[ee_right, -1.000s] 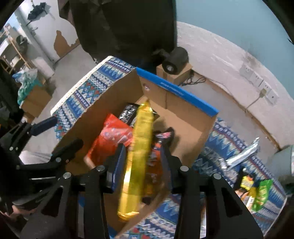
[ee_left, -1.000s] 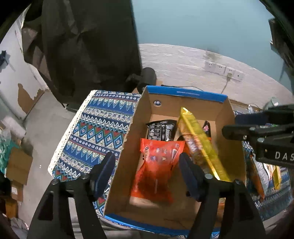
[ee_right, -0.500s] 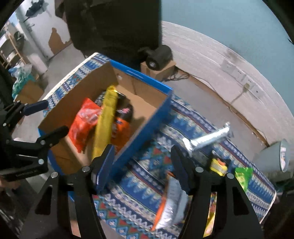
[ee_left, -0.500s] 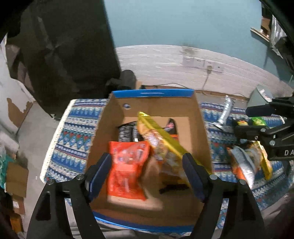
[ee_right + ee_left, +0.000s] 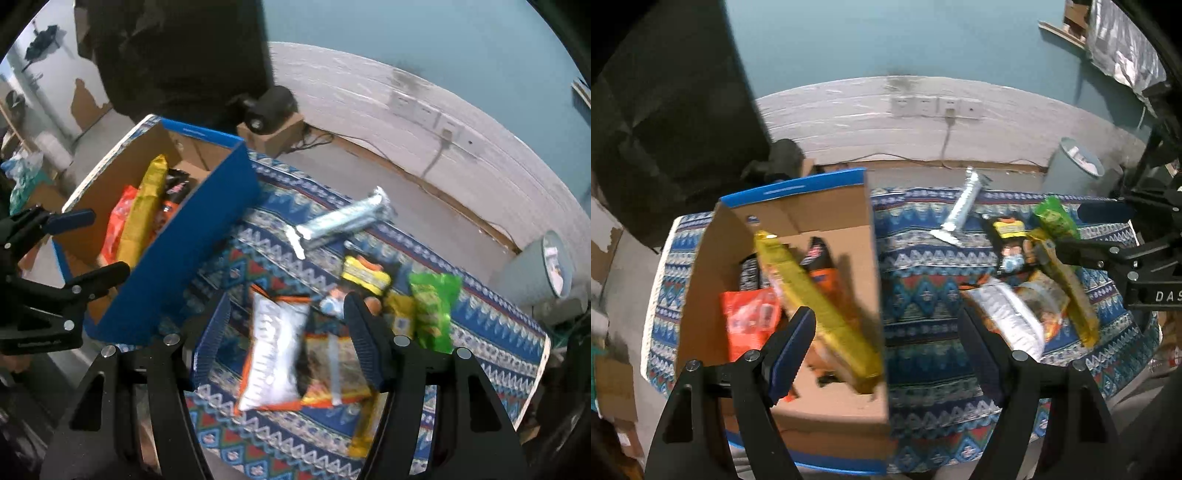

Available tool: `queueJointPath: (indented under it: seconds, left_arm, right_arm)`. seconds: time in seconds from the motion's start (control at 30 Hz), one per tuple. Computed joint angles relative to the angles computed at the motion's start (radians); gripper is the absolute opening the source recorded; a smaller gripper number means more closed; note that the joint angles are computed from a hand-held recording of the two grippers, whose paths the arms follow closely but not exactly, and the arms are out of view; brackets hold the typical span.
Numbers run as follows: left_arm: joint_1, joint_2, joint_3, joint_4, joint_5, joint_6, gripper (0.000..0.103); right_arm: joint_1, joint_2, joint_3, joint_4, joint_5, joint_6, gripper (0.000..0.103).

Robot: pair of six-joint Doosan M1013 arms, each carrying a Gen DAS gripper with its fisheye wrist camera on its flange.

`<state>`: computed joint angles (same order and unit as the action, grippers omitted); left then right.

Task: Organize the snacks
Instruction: 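Move both tools back over the remaining snacks on the cloth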

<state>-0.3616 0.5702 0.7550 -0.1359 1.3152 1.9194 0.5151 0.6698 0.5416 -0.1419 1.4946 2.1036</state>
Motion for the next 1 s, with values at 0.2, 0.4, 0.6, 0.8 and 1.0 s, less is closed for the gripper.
queueJointPath:
  seconds: [0.2,0.4,0.6,0.8,1.0]
  left_arm:
    - [-0.035,0.019,-0.018,-0.007,0.065,-0.032,0.081]
    - [-0.066,0.039,-0.03,-0.022,0.107,-0.08,0.081]
    - [-0.103,0.058,-0.036,-0.002,0.123,-0.118,0.081]
    - [-0.127,0.085,-0.049,0.021,0.172,-0.145,0.081]
    - [-0.144,0.128,-0.082,0.029,0.251,-0.147,0.081]
  right_arm:
    - [-0.01,-0.111,0.202,-0.017,-0.081,0.054,0.065]
    - [-0.026,-0.197,0.368,-0.013,-0.14,0.112,0.065]
    - [-0.042,-0.25,0.481,-0.016,-0.165,0.151,0.065]
    - [-0.058,-0.276,0.551,-0.002,-0.183,0.161,0.065]
    - [-0.065,-0.281,0.586,0.025,-0.183,0.167,0.065]
